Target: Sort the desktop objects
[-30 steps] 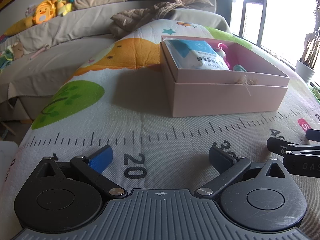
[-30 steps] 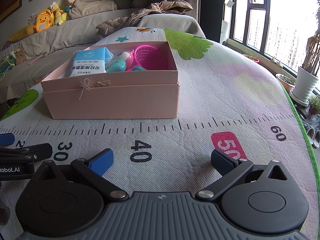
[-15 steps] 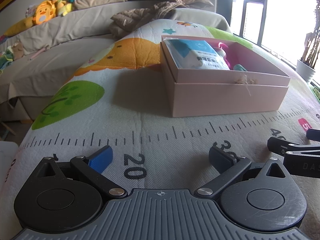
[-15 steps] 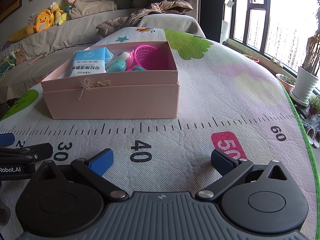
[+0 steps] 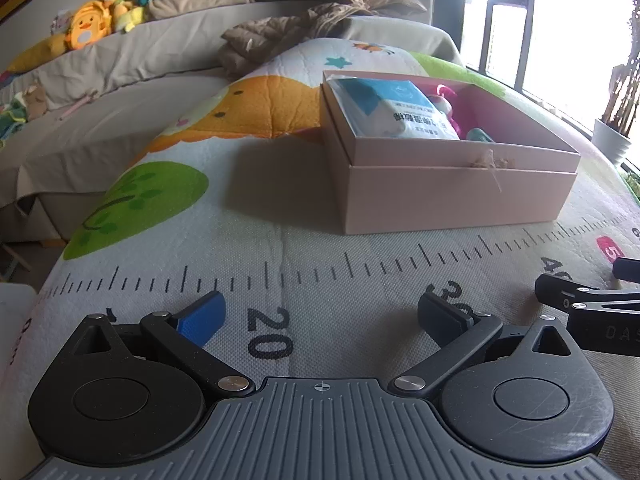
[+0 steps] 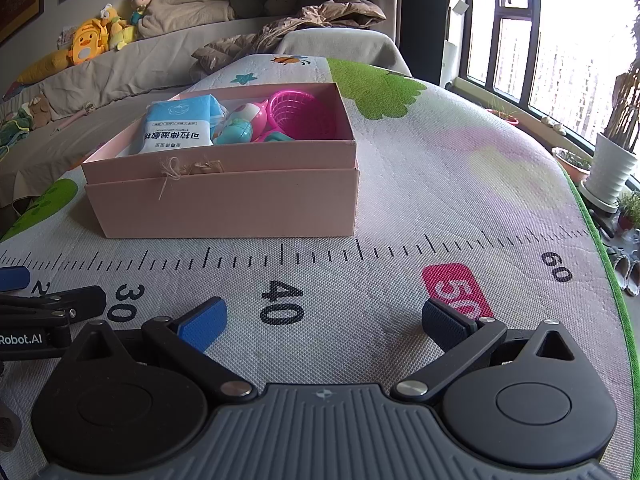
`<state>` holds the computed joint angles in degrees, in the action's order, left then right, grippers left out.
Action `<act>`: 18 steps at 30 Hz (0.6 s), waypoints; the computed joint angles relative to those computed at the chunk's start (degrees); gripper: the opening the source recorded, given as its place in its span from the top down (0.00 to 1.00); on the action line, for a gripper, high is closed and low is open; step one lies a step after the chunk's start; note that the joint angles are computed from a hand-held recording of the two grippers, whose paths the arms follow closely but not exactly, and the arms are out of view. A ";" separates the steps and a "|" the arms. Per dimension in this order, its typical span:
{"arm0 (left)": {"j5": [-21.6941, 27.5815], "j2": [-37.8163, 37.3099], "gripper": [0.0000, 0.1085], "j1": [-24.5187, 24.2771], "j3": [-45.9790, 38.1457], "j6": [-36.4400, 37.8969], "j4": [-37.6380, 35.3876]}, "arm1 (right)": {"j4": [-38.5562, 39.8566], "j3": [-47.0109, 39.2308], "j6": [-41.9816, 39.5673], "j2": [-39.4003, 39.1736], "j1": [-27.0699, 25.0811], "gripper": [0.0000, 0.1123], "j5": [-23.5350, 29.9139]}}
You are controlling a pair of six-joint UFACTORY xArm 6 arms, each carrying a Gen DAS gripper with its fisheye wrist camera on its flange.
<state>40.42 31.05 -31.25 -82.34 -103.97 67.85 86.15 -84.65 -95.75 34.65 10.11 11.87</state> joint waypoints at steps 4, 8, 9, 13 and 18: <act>-0.19 -0.09 0.05 0.01 0.15 -0.27 0.22 | 0.11 0.13 -0.14 -0.09 -0.06 0.08 0.05; -0.22 -0.06 0.05 0.03 0.08 -0.28 0.27 | 0.12 0.07 -0.12 -0.05 -0.02 0.08 0.02; -0.33 -0.12 0.05 0.09 0.18 -0.39 0.35 | 0.12 0.07 -0.12 -0.05 -0.02 0.08 0.02; -0.22 -0.10 0.05 0.07 0.16 -0.26 0.28 | 0.09 0.02 -0.13 -0.01 -0.09 0.08 0.10; 0.07 -0.03 0.05 0.03 0.03 0.02 0.07 | 0.09 -0.01 -0.10 0.01 -0.02 0.08 0.03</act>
